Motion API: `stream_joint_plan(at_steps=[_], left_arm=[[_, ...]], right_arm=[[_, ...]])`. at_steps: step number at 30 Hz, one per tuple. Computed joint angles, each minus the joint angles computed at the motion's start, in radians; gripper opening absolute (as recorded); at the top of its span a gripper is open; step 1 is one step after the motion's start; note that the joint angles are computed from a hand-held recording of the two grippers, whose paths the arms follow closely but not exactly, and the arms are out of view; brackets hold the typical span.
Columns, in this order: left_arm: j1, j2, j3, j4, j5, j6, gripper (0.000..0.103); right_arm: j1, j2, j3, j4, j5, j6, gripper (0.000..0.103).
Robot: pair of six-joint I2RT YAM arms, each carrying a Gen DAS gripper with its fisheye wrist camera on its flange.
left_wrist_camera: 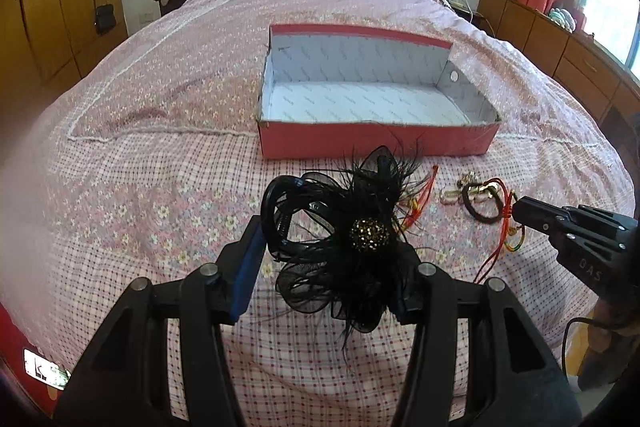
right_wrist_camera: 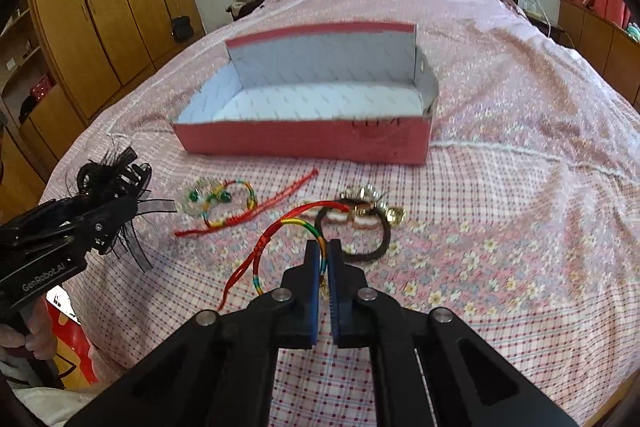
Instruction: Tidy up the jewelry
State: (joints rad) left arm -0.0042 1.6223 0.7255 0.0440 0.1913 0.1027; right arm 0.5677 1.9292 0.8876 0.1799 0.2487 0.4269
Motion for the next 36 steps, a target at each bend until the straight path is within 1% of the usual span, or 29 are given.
stream_joint_plan(at_steps=[6,12,29,35,36], left_arm=[[0.000,0.004,0.049,-0.013,0.013,-0.001,0.045],[-0.006,0.046,0.127,-0.022,0.015,-0.006,0.045],[-0.034,0.196,0.373,-0.064,0.015,-0.034,0.045],[-0.040,0.214,0.401,-0.062,0.013,-0.047,0.045],[-0.039,0.216,0.402,-0.064,0.015,-0.049,0.045]], right_arm=[[-0.013,-0.035,0.025,-0.022,0.003,-0.018,0.005],[-0.032,-0.049,0.071,-0.048,0.006,-0.050,0.005],[-0.109,0.034,0.306,-0.133,-0.038,-0.148,0.005],[-0.119,0.038,0.315,-0.138,-0.050,-0.170,0.006],[-0.118,0.042,0.313,-0.141,-0.050,-0.168,0.008]])
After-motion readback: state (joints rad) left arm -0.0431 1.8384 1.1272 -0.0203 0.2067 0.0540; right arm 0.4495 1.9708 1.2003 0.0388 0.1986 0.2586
